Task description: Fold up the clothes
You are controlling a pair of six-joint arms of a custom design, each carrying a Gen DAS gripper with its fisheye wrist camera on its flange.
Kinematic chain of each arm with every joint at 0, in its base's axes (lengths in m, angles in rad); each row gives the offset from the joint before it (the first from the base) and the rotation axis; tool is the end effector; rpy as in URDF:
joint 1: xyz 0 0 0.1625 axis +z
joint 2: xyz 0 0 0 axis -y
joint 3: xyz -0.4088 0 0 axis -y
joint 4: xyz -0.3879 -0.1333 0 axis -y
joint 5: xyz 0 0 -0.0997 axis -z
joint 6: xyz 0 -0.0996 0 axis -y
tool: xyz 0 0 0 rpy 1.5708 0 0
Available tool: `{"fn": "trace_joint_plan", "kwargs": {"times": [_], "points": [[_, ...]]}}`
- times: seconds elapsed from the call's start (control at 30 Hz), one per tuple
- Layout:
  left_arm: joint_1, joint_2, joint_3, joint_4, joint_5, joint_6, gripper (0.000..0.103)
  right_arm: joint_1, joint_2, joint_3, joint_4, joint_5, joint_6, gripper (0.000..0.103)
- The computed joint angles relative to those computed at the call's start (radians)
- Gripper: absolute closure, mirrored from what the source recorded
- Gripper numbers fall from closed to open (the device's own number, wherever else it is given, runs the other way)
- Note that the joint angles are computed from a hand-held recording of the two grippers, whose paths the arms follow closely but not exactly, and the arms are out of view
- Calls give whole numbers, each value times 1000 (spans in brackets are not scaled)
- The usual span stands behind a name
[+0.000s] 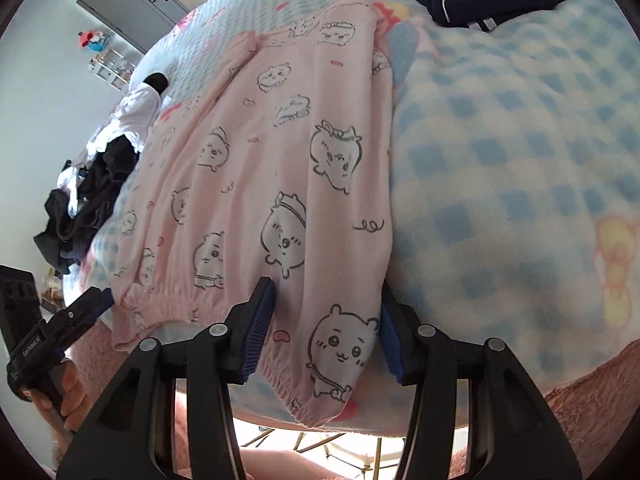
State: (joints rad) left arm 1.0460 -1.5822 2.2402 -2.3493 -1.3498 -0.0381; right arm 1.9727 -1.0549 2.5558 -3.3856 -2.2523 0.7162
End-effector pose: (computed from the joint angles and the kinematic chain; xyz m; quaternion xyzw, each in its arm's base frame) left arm -0.0726 -0.4351 0.2496 0.2326 0.9645 -0.0881 0.0891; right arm 0.2009 -0.2922 0.0884 -0.1973 -0.9113 0.3000 0.2017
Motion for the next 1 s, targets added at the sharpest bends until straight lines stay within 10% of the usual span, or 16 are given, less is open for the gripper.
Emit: {"fn": "trace_joint_plan", "kwargs": {"times": [0.23,0.9,0.97,1.0], "points": [[33,24,-67,-5,21,51,54,160,-83,-88,125,-109,-30,52],[140,622,-638,-66,204,29,46,-68,133,-485,281,62,-352,52],[125,655,-645,-82,270,79,90,-89,151,-500,308,59,-336,52],[118,672,-649,-91,303,105,91,-99,154,-498,311,66,-329,52]]}}
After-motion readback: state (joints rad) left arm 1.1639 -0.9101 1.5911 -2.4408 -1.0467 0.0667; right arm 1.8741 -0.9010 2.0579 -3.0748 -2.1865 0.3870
